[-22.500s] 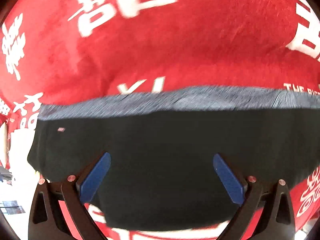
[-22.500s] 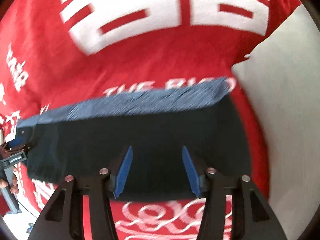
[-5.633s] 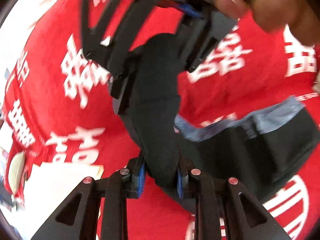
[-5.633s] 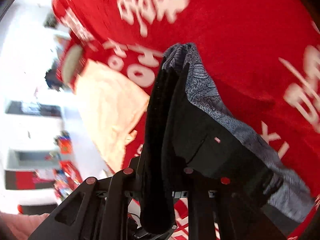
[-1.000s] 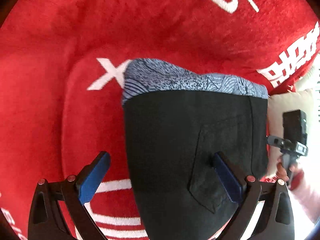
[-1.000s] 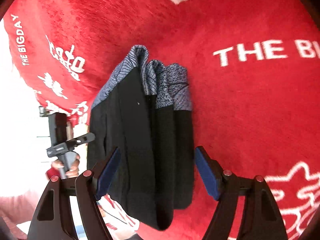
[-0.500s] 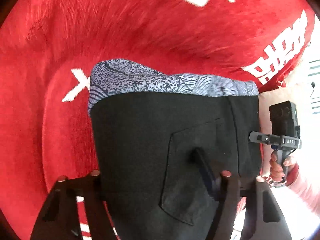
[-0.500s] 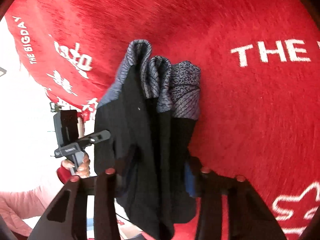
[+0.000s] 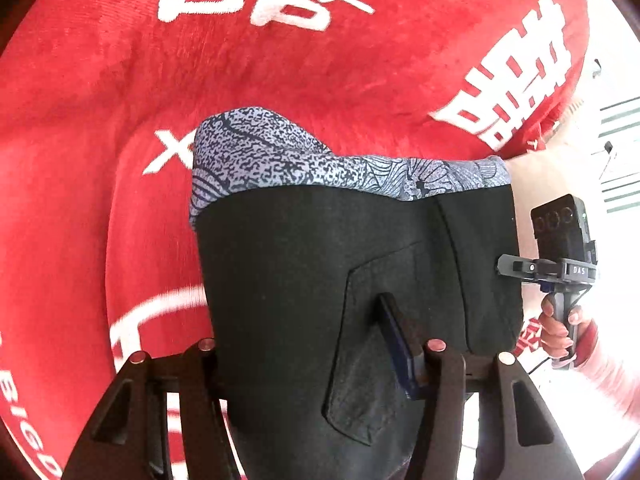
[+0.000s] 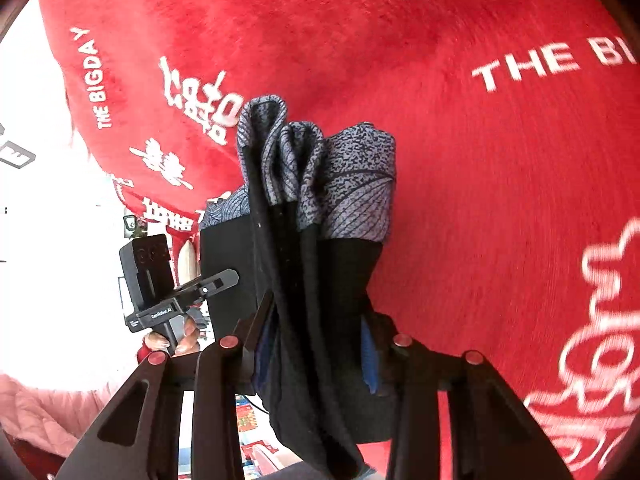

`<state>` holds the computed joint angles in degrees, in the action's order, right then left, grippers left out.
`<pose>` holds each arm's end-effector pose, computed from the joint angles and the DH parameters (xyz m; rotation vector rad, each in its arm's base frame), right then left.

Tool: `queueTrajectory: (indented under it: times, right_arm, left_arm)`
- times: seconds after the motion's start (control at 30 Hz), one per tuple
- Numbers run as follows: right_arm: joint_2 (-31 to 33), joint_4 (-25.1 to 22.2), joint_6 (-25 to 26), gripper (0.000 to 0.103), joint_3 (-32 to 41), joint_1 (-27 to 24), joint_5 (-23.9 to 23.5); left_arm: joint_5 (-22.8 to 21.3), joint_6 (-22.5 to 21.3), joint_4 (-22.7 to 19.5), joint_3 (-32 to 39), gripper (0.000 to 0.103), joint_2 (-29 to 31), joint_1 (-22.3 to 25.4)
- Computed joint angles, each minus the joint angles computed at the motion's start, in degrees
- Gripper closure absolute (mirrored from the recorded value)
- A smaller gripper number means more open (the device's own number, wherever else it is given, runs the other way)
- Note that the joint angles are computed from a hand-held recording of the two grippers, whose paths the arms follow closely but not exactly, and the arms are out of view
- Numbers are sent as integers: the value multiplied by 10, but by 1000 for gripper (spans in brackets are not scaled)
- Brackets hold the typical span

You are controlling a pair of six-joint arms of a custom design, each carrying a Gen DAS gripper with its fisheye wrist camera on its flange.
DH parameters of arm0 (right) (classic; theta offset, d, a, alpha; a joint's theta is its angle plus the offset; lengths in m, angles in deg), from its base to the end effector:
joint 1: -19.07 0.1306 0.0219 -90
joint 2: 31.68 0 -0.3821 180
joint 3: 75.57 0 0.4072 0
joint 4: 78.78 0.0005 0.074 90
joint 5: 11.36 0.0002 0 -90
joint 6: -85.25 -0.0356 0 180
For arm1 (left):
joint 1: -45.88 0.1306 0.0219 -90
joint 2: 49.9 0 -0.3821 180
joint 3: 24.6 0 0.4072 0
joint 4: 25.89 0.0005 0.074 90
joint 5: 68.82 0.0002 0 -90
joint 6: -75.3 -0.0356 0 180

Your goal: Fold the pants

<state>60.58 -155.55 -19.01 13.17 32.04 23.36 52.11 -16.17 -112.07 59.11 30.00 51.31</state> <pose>0.4409 0.1311 0.3944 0.0901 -2.7126 -1.4342 0.3750 0.0168 0.4302 -0.0463 2.8764 -0.7828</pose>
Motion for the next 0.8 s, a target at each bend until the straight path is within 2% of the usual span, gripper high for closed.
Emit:
queueTrajectory:
  times: [0.17,0.3,0.33,0.37,0.43,0.47,0.53,0.6,0.7,0.73,0.8]
  right_arm:
    - [-55,-7,-14,63,-49,9,7]
    - [-75,-5,-9,63,-95,18,26]
    - [-76,-4,-4,62,-104,23,40]
    - [-79,2,-2,61,-115,25,55]
    - [-87,31,-21,57,-131,20,58]
    - [-87,34,-26,53,-131,20,66]
    - [-91,21,-3,47,-125,25,99]
    - [-90,-1,14,39,-107,35,142]
    - [-91,-39,28,34,-81,42,210]
    - [-91,-51,24,32,-70,46,231]
    - [-92,-87,15,21,-49,48,277]
  left_arm:
    - [-1,-11,-26,-43,45,-48,7]
    - [-15,-23,-19,-103,42,-76,12]
    - [-24,-18,-12,-119,34,-81,13]
    - [-28,-7,7,-133,22,-93,18]
    - [-52,10,21,-140,6,-98,19]
    - [-64,16,22,-141,1,-97,19]
    - [-79,21,22,-141,1,-99,14]
    - [-106,28,18,-135,1,-102,2]
    - [-166,64,12,-121,1,-105,-31]
    - [-195,81,8,-115,1,-109,-45]
    - [-255,119,-11,-97,1,-116,-71]
